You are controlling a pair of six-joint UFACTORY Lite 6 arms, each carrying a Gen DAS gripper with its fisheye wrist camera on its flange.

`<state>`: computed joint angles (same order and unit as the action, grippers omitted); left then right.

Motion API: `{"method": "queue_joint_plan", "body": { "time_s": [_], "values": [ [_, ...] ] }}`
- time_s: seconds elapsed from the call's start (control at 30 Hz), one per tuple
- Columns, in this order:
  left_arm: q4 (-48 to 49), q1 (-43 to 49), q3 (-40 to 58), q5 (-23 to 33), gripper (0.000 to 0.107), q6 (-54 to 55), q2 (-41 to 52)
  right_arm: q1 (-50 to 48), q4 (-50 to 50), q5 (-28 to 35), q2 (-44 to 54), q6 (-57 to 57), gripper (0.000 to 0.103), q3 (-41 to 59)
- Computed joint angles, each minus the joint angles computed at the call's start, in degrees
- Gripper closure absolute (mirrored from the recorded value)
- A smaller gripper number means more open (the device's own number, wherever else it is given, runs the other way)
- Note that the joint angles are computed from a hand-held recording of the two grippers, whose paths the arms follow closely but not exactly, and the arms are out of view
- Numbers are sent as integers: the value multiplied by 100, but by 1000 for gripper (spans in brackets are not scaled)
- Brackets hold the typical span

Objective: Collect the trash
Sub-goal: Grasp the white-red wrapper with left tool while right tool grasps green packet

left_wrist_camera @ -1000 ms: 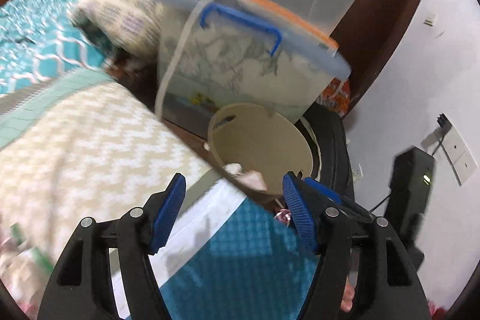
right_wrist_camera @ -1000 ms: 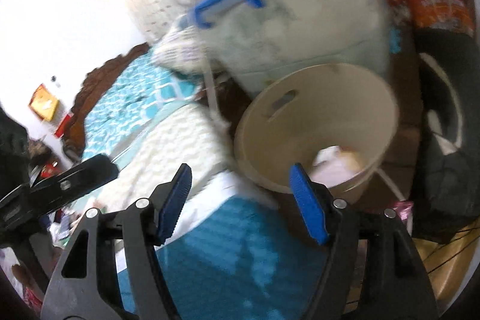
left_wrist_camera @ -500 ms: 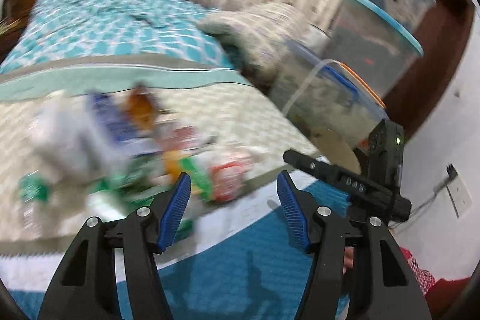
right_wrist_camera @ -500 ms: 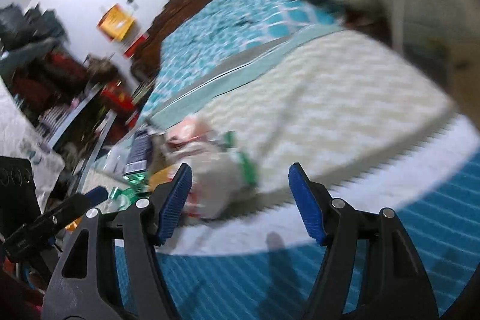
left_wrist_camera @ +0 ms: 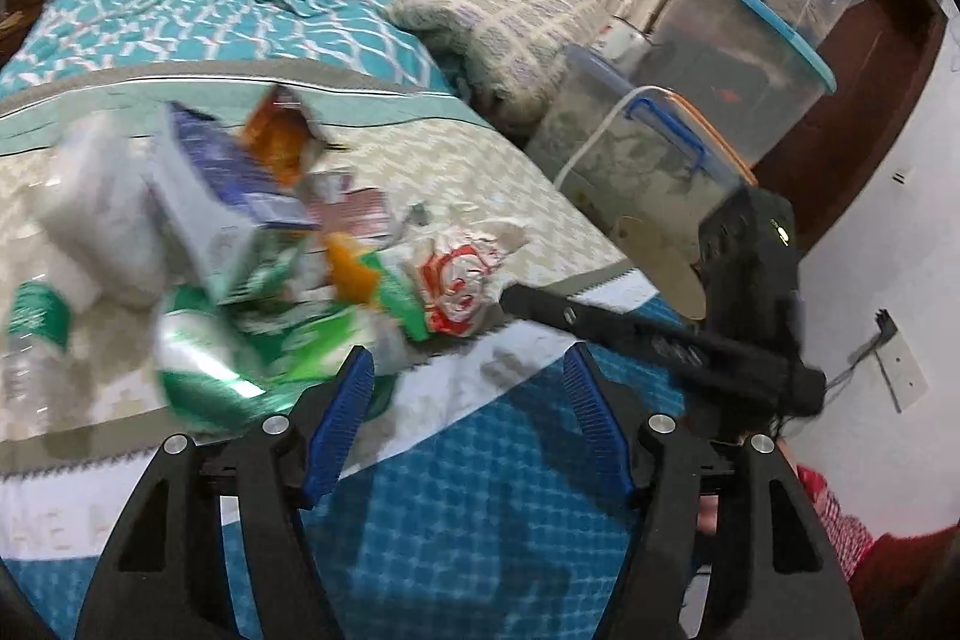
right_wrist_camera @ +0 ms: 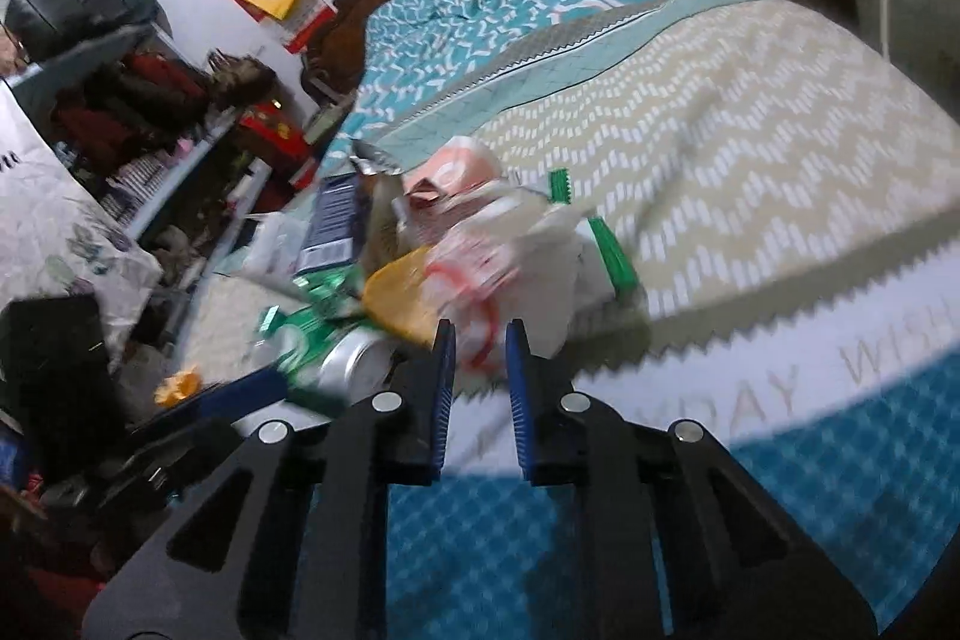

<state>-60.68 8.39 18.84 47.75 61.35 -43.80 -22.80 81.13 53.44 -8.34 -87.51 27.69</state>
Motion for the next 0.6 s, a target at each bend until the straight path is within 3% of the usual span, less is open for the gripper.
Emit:
{"method": "queue_joint_plan", "body": {
  "time_s": [0.1,0.2,0.27,0.33,0.37,0.4,0.47,0.5,0.53,0.6],
  "values": [
    [-84,-862,-20,-791,26,-249,105,-792,-431,591,-245,-90,83,-285],
    [-118,-1902,327,-1979,26,-565,884,-1689,-710,986,-169,-146,81,-284],
    [-297,-2389,628,-2588,26,-595,1433,-2281,-786,1172,114,-218,72,-158],
    [-199,-2979,1047,-3266,27,-887,2133,-2736,-724,1285,367,-200,26,-50],
    [-51,-3112,1226,-3431,27,-1049,2419,-2920,-675,1362,388,-201,23,-56],
    [281,-3285,1454,-3649,30,-1429,2798,-3069,-635,1445,431,-234,23,-51],
    [544,-3423,1801,-3781,50,-1772,3412,-3072,-676,1452,516,-201,23,110],
    [437,-3402,1939,-3728,75,-1673,3680,-3031,-646,1401,504,-203,23,141],
    [265,-3345,2022,-3613,83,-1477,3863,-2924,-591,1323,510,-194,23,201],
    [-285,-3258,1872,-3526,85,-908,3784,-2563,-448,1074,556,-179,25,337]
  ]
}}
